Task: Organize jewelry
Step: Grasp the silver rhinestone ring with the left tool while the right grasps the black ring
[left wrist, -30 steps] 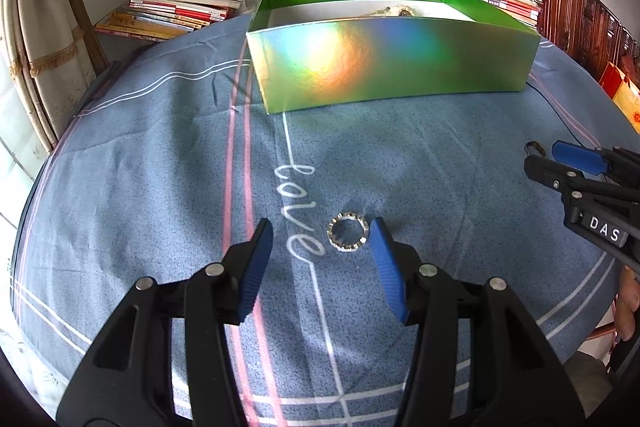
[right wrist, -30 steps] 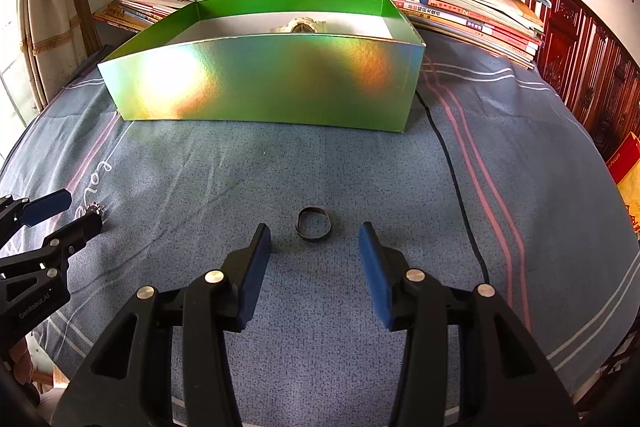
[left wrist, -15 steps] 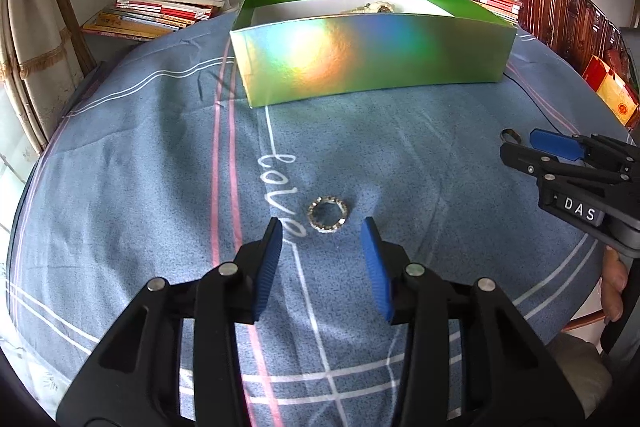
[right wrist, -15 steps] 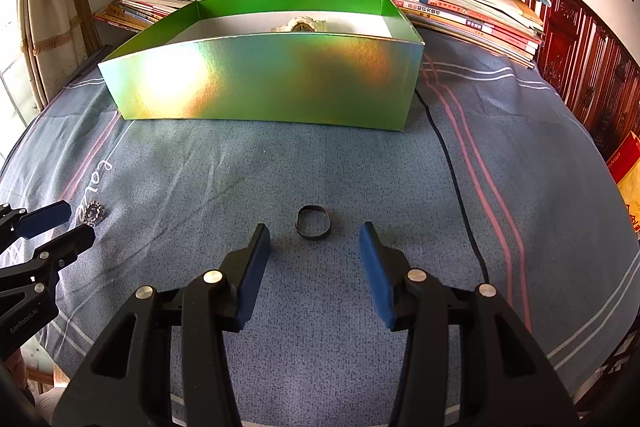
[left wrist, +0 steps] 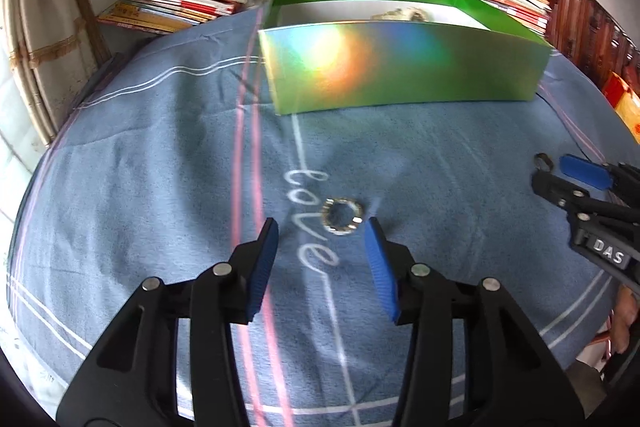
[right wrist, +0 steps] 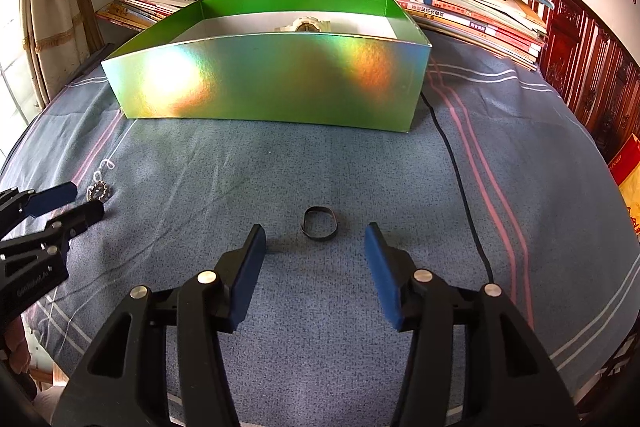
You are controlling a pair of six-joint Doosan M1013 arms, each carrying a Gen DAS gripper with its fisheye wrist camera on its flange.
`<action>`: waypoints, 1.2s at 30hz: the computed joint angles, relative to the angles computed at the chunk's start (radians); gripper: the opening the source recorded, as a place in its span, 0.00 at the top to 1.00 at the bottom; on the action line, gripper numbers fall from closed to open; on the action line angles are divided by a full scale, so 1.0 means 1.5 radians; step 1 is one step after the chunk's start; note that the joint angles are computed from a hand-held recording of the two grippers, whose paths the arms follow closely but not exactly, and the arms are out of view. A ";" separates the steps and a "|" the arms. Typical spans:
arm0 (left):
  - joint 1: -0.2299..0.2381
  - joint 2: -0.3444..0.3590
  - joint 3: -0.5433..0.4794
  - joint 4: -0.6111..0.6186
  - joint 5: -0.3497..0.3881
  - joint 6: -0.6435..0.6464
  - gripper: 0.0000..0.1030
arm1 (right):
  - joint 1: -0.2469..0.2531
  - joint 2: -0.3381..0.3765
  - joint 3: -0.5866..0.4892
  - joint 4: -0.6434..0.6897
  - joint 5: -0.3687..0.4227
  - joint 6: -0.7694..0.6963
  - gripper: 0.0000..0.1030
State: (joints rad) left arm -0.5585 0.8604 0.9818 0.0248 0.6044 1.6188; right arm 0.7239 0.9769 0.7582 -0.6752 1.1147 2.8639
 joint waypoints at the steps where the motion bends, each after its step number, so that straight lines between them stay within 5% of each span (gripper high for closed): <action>1: -0.001 -0.001 0.002 -0.006 -0.001 0.007 0.56 | 0.000 0.002 -0.003 -0.002 0.001 0.000 0.50; 5: -0.003 0.000 0.003 -0.007 -0.005 0.008 0.56 | 0.000 0.012 -0.020 -0.010 0.011 -0.004 0.53; 9: -0.004 -0.001 0.005 -0.011 -0.010 0.006 0.56 | 0.000 0.012 -0.021 -0.007 -0.006 -0.012 0.83; 12: -0.004 0.000 0.005 -0.009 -0.011 0.005 0.56 | 0.000 0.015 -0.031 0.013 -0.006 -0.043 0.83; 16: -0.005 0.000 0.005 -0.002 -0.011 -0.005 0.52 | -0.007 -0.007 -0.002 0.084 -0.073 -0.073 0.74; 23: -0.005 -0.002 0.009 0.001 -0.017 -0.009 0.52 | 0.002 0.025 -0.056 0.034 -0.005 -0.080 0.72; 36: -0.004 -0.001 0.009 -0.039 -0.022 0.028 0.66 | 0.001 0.016 -0.033 0.023 -0.028 -0.045 0.81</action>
State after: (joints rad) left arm -0.5646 0.8586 0.9953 -0.0338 0.5717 1.6604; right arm 0.7260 1.0008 0.7091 -0.6399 1.0733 2.7965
